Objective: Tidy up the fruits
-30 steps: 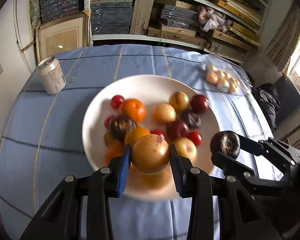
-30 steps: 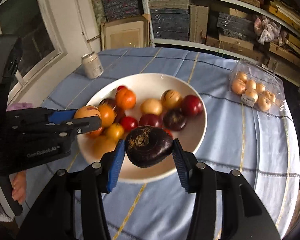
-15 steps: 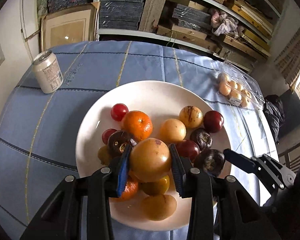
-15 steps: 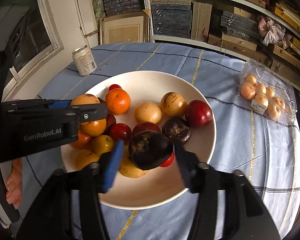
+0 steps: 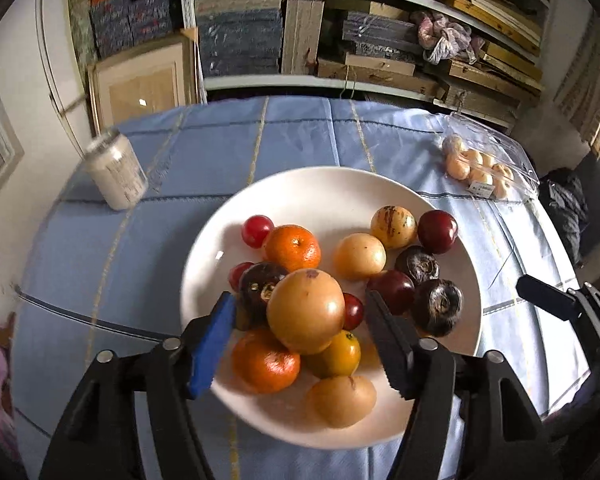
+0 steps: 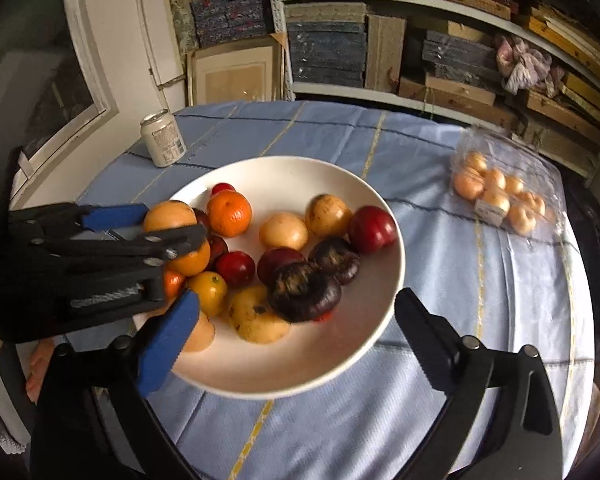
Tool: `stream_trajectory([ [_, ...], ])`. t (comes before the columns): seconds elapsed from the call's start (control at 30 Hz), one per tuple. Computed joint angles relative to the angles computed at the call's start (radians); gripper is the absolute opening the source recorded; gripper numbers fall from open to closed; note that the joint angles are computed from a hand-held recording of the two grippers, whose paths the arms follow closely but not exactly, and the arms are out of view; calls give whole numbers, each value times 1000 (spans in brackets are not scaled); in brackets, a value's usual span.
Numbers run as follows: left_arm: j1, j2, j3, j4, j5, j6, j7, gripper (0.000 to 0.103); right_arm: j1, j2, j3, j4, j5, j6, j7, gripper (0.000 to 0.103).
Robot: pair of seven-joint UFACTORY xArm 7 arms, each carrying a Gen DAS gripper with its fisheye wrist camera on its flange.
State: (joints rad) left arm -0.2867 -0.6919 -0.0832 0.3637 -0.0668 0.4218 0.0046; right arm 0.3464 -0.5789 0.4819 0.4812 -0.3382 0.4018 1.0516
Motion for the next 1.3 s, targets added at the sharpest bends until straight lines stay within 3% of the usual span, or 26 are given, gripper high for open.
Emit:
stream_trajectory([
  [0.07,2,-37,-4,-9,6,26,-2,74,27,-23,-14,-9,26,34,-3,98],
  [0.1,-7,-44,6,-5,0,45,5,84,42,-39,-18,-12,41,61,-2,98],
  [0.2,-10,-107,10,-24,-13,81,5,85,77,-81,-34,-27,70,93,-13,98],
  [0.3,3,-178,-9,-46,-2,113,-17,99,105,-117,-38,-27,97,147,-27,98],
  [0.43,22,-236,-37,-44,18,197,-48,99,144,-170,-49,-39,141,159,-41,98],
  [0.63,65,-307,-112,-39,108,300,-121,99,150,-174,-5,22,147,247,-57,98],
  [0.83,13,-387,-23,-55,65,365,-85,99,164,-171,18,59,140,308,-57,98],
  [1.3,-21,-485,-16,-40,-13,439,-44,99,203,-235,36,64,164,355,-48,98],
])
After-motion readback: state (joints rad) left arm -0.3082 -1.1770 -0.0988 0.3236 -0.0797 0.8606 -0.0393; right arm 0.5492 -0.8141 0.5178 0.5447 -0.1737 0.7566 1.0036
